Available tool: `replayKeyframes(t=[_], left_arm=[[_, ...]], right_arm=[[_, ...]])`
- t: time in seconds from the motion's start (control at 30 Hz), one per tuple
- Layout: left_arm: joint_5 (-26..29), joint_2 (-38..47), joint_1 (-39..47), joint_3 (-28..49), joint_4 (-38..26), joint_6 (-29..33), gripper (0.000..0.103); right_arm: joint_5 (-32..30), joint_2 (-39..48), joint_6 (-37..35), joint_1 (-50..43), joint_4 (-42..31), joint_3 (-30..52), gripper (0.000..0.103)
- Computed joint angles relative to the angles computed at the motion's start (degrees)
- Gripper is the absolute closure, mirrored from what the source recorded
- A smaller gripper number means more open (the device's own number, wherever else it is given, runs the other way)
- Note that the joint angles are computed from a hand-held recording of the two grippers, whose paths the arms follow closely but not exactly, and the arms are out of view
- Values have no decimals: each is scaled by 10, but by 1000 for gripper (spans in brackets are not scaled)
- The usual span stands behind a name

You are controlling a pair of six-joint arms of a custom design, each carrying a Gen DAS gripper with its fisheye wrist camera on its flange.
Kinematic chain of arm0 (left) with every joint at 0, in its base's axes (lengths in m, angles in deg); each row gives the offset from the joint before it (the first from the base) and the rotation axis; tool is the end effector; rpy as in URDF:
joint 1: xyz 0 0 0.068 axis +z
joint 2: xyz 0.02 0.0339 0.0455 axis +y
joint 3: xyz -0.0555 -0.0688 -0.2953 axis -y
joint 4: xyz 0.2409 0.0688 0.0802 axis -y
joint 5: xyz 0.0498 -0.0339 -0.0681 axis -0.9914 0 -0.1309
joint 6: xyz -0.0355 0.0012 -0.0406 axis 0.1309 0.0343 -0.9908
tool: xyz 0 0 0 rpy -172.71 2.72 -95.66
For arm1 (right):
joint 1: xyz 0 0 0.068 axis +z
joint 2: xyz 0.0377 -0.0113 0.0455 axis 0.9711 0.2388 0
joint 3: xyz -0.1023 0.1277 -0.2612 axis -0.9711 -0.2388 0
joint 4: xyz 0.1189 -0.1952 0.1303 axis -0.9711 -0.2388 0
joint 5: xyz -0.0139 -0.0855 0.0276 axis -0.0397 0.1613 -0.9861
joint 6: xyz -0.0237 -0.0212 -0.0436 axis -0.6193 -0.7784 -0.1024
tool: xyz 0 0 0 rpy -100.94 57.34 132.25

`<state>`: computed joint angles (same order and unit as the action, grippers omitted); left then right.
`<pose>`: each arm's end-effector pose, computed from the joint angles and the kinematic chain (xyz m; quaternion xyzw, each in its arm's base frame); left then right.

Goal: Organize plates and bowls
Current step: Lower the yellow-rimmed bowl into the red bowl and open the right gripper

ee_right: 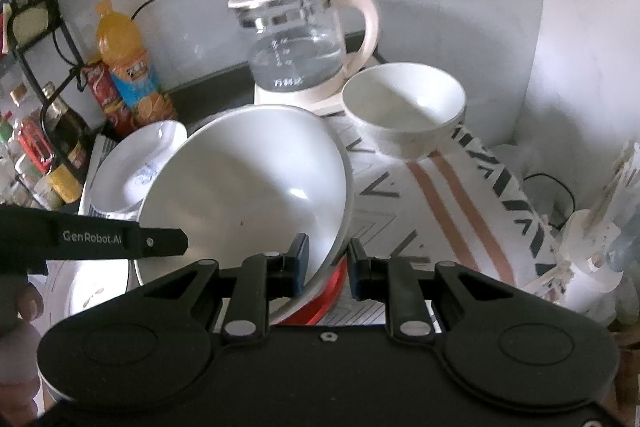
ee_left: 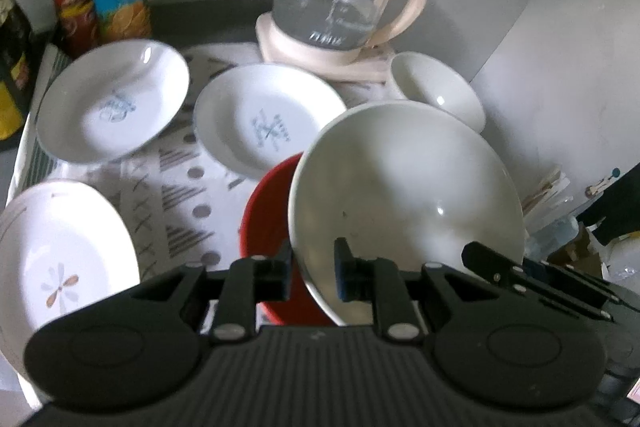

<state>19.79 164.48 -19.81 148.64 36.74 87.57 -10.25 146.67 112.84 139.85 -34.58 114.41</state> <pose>0.2780 -0.1118 0.3293 0.2310 0.9302 -0.1830 0.2189 0.1446 0.2386 0.3093 0.2384 0.8978 0.0215 0.3696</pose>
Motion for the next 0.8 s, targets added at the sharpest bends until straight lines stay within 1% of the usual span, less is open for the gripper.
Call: replayKeyframes(t=[0.33,0.43,0.57,0.7,0.77,0.8], left_arm=[[-13,24,13,-4,-13,7,85],[-3,32,16,-4,-6,11,84],[5,45,18,2,-13,22,84],[3,48,20,13,-19,20,84],[-2,48,20,22,-22,19,80],[-5,45,20,20,-12,17,77]], right_arm=[[-44,41,-24,-22,14,17,84],[-55,54,-29,-33,6,25,85],[-60,59,-35,-42,0,26,85],[-61,67,-54,-50,-6,36,86],[-60,66,-63,-54,-2,33,87],[-59,65,-66,-54,-1,33,89]])
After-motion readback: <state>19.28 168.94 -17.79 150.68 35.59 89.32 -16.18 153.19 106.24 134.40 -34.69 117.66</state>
